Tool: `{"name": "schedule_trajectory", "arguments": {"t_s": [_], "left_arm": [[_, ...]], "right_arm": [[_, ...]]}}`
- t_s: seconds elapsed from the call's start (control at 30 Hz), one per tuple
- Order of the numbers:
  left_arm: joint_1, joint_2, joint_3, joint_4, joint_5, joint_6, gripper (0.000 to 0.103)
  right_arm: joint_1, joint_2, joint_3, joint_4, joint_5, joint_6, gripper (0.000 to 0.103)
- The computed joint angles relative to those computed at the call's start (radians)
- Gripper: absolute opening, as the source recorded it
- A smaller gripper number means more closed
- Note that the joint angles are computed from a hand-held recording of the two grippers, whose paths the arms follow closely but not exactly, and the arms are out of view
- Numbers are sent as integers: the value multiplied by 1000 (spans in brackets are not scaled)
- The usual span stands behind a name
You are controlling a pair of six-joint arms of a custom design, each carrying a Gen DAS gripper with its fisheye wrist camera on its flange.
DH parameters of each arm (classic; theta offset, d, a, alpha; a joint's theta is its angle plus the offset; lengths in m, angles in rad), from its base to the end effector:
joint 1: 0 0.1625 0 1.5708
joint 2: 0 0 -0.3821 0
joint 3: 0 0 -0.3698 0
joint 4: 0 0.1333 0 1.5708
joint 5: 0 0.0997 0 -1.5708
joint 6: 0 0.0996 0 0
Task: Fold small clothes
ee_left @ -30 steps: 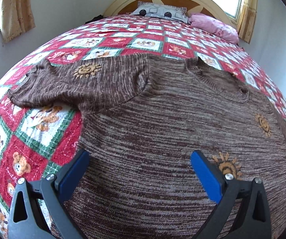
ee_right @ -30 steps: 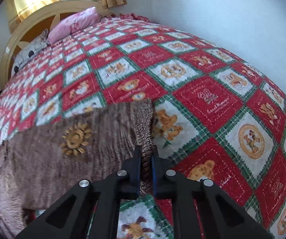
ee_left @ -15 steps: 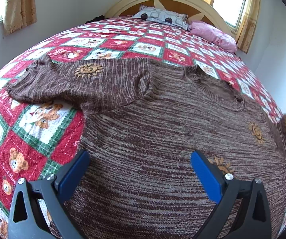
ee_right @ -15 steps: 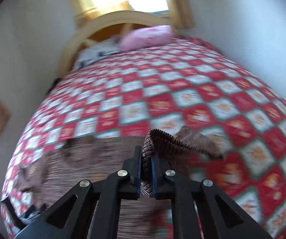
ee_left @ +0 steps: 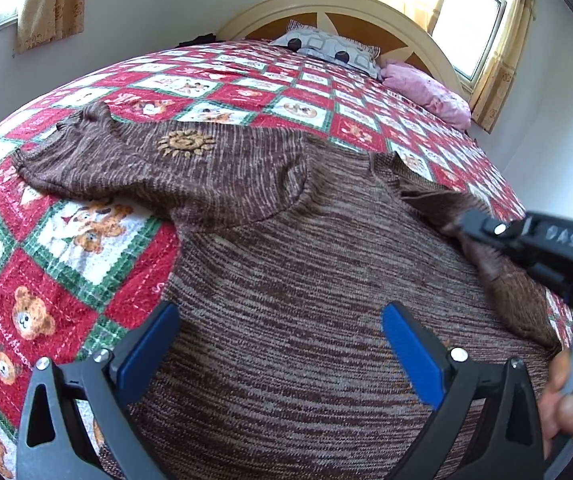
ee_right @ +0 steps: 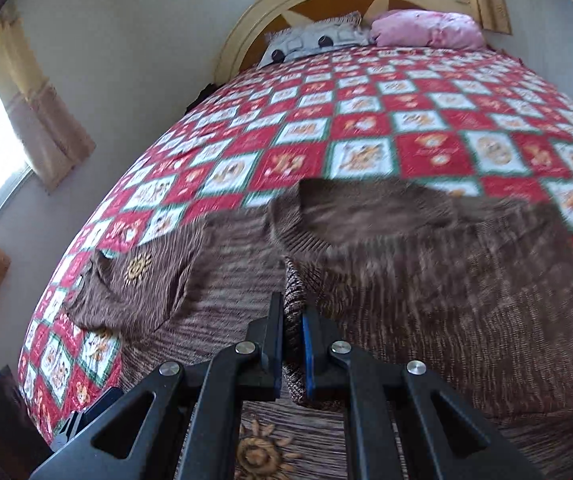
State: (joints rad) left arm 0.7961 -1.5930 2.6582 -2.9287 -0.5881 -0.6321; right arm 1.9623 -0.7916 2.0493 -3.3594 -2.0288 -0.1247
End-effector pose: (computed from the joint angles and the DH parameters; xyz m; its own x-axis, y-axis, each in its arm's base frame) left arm -0.0428 -0.3528 0.1968 -0.8511 -0.2296 -0.4722 0.2069 0.6800 -0.7035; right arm 0.2785 -0.4407 0.0560 -0.8665 -0.2334 0.4413 -0.4402 0.7741 -0.4550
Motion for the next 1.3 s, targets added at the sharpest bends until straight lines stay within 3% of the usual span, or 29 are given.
{"name": "schedule_trajectory", "arguments": {"t_s": [0.3,0.37,0.43,0.47,0.53,0.6,0.67,0.73,0.87,0.9,1.0,1.2,1.3], "left_arm": [[-5,-6,5,7,1,-9,103],[-4,-8,6,7,0,-8,103],[-5,-6,5,7,1,-9,103],[-5,-6,5,7,1,-9,103],[-5,-4,4,12,3,-10,103],[-5,-5,4,16,4,-12,103],[-6,-2,3,21,6,-14,103],[-6,2,0,25,8,-17,103],[-4,7,-4,29,10,-15,103],[-3,8,-5,32,10,-16,103],[-2,9,-11,55,15,-24,103],[-16,-12,-38,184,17,-66,103],[-23,-18,-55,148,-47,-40,103]], "right_arm": [[-13,58,-22,-13,34,11,10],[-33,54,-28,49,81,42,10],[-48,36,-37,153,114,61,24],[-55,24,-36,187,134,65,26],[-78,-22,4,167,221,51,26],[-101,-82,70,61,285,37,26],[-114,-123,114,-37,252,44,26],[-119,-153,125,-58,123,49,26],[-158,-191,152,-70,-120,-29,26],[-182,-203,169,-82,-136,-48,25],[-258,-261,246,-160,-44,-112,19],[-200,-161,232,-301,-160,-206,22],[-218,-167,273,-410,-86,-245,22]]}}
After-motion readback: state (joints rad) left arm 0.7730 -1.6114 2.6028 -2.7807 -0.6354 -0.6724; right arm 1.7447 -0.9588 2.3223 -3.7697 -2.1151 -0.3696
